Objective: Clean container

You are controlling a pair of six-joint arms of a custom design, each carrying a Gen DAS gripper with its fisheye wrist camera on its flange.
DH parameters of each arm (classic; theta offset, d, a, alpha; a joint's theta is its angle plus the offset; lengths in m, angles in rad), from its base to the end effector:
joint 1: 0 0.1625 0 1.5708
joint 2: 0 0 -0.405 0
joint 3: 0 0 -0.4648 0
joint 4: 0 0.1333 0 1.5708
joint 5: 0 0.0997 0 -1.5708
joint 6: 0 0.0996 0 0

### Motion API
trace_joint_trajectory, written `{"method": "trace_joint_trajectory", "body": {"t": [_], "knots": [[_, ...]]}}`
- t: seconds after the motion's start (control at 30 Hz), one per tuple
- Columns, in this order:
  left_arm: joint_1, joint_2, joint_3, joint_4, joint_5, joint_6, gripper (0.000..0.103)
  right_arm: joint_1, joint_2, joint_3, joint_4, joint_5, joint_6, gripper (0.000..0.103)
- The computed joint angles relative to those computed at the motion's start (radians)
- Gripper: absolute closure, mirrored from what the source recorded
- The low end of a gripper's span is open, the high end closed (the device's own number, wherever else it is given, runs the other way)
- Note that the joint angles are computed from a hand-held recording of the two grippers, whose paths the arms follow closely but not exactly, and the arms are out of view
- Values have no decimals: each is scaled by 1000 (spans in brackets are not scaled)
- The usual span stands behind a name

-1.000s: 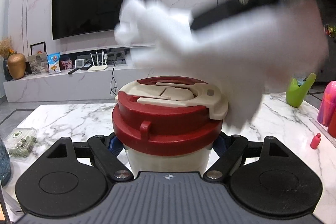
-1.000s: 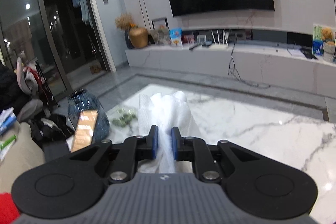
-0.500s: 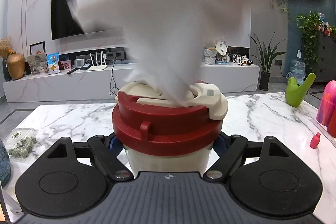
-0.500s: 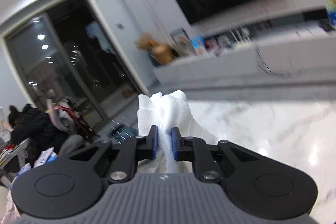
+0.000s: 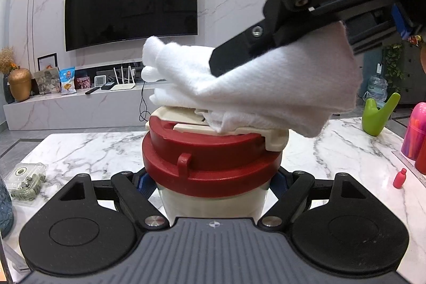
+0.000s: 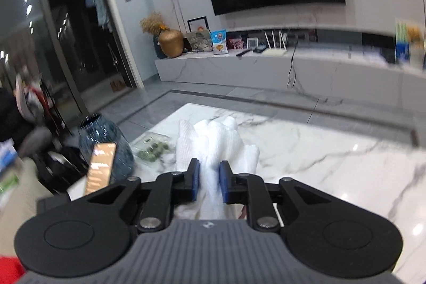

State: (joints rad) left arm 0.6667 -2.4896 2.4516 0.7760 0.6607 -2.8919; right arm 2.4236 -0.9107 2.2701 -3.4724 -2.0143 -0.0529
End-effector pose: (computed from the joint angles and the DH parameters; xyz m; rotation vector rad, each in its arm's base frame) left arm 0.0362 -0.2412 0.3110 0.8085 2.1235 -1.2793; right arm 0.4193 -0.2461 0.0024 1.0631 -2.5843 0.9588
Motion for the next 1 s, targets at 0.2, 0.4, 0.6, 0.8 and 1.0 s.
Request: {"method": "trace_joint_trajectory", "body": {"t": [0.2, 0.4, 0.6, 0.8, 1.0], "knots": [[-16, 1, 3, 14, -14, -19, 22, -22, 16, -13, -4, -6, -27, 48], [-9, 6, -2, 8, -8, -10, 22, -32, 12, -17, 13, 35, -64, 70], [18, 16, 5, -32, 9, 23, 22, -19, -1, -11, 46, 72, -46, 74], [-23, 0, 23, 0, -22, -21, 22, -15, 30, -43, 50, 81, -65, 74], [-139, -38, 62, 121, -98, -176, 22, -21, 74, -74, 1, 25, -78, 75]]}}
